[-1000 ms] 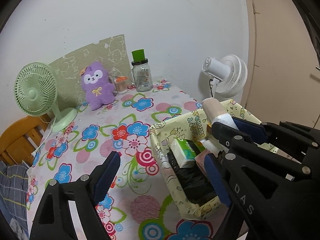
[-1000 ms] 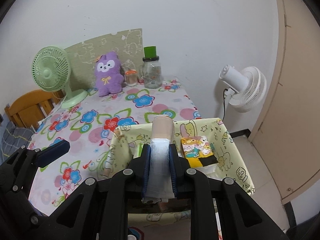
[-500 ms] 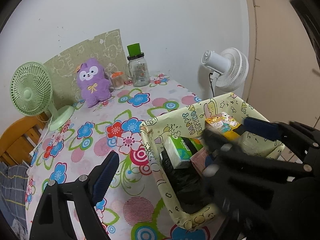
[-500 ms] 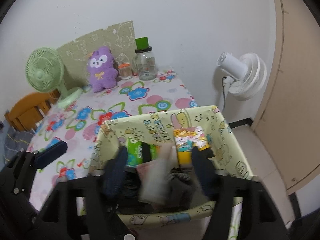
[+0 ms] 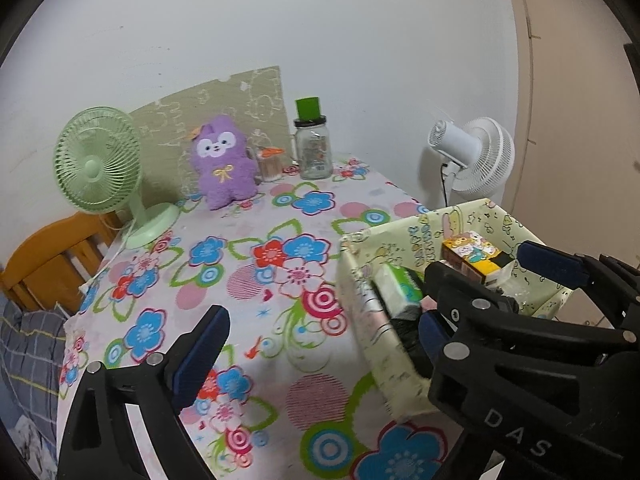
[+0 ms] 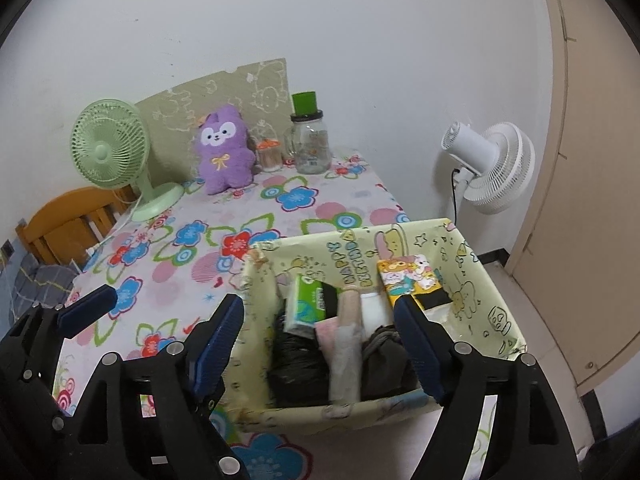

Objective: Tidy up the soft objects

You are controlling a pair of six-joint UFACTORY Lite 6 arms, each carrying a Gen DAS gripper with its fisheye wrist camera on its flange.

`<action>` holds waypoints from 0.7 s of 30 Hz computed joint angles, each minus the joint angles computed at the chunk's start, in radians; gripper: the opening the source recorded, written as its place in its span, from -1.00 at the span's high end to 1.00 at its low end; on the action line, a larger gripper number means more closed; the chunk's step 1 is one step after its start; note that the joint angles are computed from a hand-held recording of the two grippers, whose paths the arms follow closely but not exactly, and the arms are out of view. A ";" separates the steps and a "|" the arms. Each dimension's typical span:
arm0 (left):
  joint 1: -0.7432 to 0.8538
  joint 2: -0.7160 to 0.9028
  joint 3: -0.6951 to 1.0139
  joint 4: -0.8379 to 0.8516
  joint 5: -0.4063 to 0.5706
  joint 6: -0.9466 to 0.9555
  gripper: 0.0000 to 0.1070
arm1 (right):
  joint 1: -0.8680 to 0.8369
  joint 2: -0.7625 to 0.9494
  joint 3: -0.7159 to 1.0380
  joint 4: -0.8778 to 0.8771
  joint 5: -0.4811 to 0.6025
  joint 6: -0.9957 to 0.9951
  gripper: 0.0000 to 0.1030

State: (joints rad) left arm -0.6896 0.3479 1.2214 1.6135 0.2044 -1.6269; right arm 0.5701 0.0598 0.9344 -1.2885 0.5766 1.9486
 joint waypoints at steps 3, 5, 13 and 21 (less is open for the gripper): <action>0.021 -0.056 -0.062 0.115 0.000 -0.115 -0.84 | 0.051 0.004 0.018 0.000 0.039 0.018 -0.60; 0.036 -0.093 -0.102 0.189 0.004 -0.191 -0.85 | 0.085 0.007 0.032 -0.001 0.063 0.022 -0.63; 0.116 -0.260 -0.280 0.559 0.013 -0.575 -0.92 | 0.204 0.035 0.091 -0.021 0.165 0.061 -0.75; 0.212 -0.385 -0.403 0.858 -0.002 -0.871 -0.92 | 0.294 0.066 0.139 -0.022 0.237 0.088 -0.76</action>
